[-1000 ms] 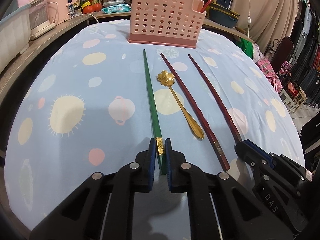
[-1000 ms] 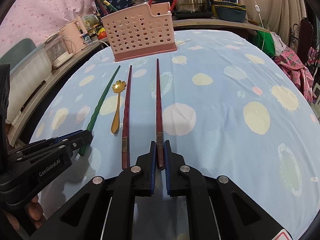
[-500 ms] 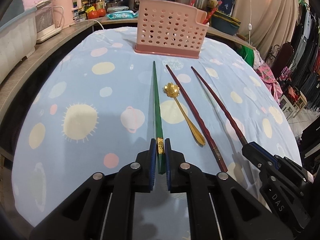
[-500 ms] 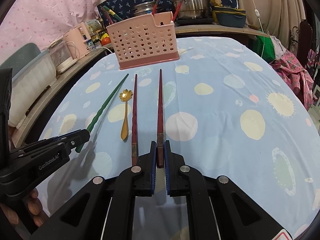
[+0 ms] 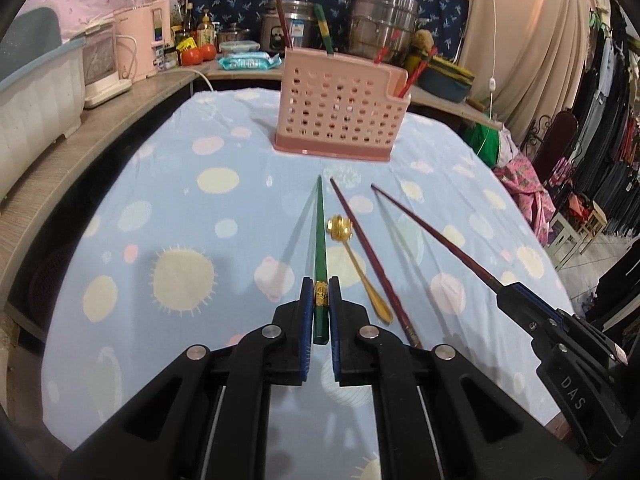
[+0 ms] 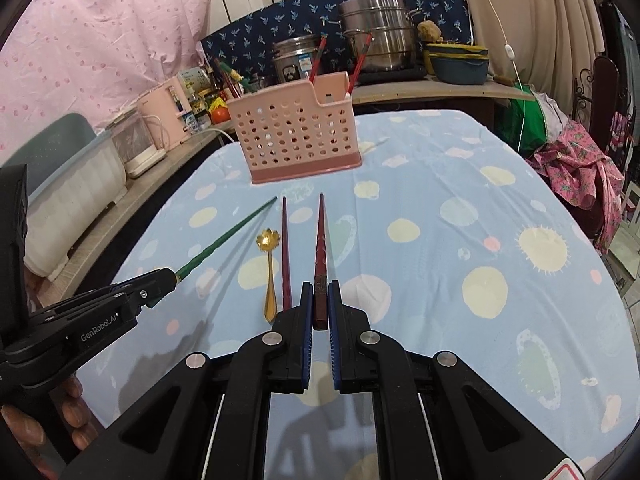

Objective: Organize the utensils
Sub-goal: 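Lift both chopsticks and carry them above the pink basket, then lower both chopsticks into the pink basket and open both tools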

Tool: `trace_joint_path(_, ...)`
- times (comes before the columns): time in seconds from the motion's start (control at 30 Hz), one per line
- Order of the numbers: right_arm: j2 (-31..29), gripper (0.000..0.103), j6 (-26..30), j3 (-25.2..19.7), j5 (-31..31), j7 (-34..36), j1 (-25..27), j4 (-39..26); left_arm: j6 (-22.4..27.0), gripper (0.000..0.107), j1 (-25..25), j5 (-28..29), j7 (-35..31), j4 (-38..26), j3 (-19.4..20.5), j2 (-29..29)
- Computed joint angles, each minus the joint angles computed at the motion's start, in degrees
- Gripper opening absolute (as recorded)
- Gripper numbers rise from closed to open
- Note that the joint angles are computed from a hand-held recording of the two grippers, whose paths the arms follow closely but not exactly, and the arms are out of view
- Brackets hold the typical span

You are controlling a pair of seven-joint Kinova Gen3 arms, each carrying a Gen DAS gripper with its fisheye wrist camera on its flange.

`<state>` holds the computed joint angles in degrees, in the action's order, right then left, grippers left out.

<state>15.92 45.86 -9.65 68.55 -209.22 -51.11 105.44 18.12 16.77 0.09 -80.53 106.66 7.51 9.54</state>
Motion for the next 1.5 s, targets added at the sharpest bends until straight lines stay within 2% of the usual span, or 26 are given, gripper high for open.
trace_joint_path(0.33, -3.48, 0.007, 2.28, -1.19, 4.04, -3.00, 0.83, 0.65, -1.60, 0.007, -1.87, 2.06, -2.38, -1.31, 0.45, -3.25)
trace_joint_path(0.5, -4.96, 0.007, 3.21, -1.95, 5.30, -2.30, 2.25, -0.21, -2.38, 0.007, -1.75, 1.00, -1.89, -3.46, 0.01, -3.96)
trace_joint_path(0.6, -6.03, 0.007, 2.91, -2.14, 5.89, -0.57, 3.66, -1.38, -2.60, 0.007, -2.89, 2.53, -3.93, -5.50, 0.67, -3.80)
trace_joint_path(0.8, -6.99, 0.007, 1.92, -1.70, 6.74, 5.35, 6.84, -5.52, -0.64, 0.007, -7.28, 10.04, -11.96, -13.26, 2.89, -1.44)
trace_joint_path(0.93, -7.03, 0.007, -0.98, -0.72, 7.17, 8.49, 9.40, -8.07, 0.13, 0.007, -6.96, 10.15, -12.68, -17.79, 1.92, 0.05)
trace_joint_path(1.07, -6.53, 0.007, -4.14, 0.33, 7.10, 11.05, 11.38, -10.94, 1.04, 0.007, -8.55, 12.40, -15.28, -22.31, 2.77, 1.56)
trace_joint_path(1.17, -5.50, 0.007, -6.87, 1.56, 7.01, 13.60, 12.73, -14.19, 0.46, 0.007, -6.53, 9.79, -13.48, -25.76, 0.74, 2.63)
trace_joint_path(1.3, -3.11, 0.007, -7.91, 3.65, 8.10, 16.83, 13.10, -19.83, -0.64, 0.007, -3.25, 4.46, -8.71, -31.26, -2.77, 4.85)
trace_joint_path(1.4, -0.99, 0.007, -8.98, 5.47, 7.80, 18.94, 13.41, -24.15, 0.40, 0.007, 0.78, -1.34, -2.93, -38.17, -7.21, 8.25)
trace_joint_path(1.5, 1.60, 0.007, -9.97, 7.74, 6.50, 21.41, 13.46, -29.09, 1.13, 0.007, 1.75, -4.34, -0.24, -43.65, -8.04, 11.05)
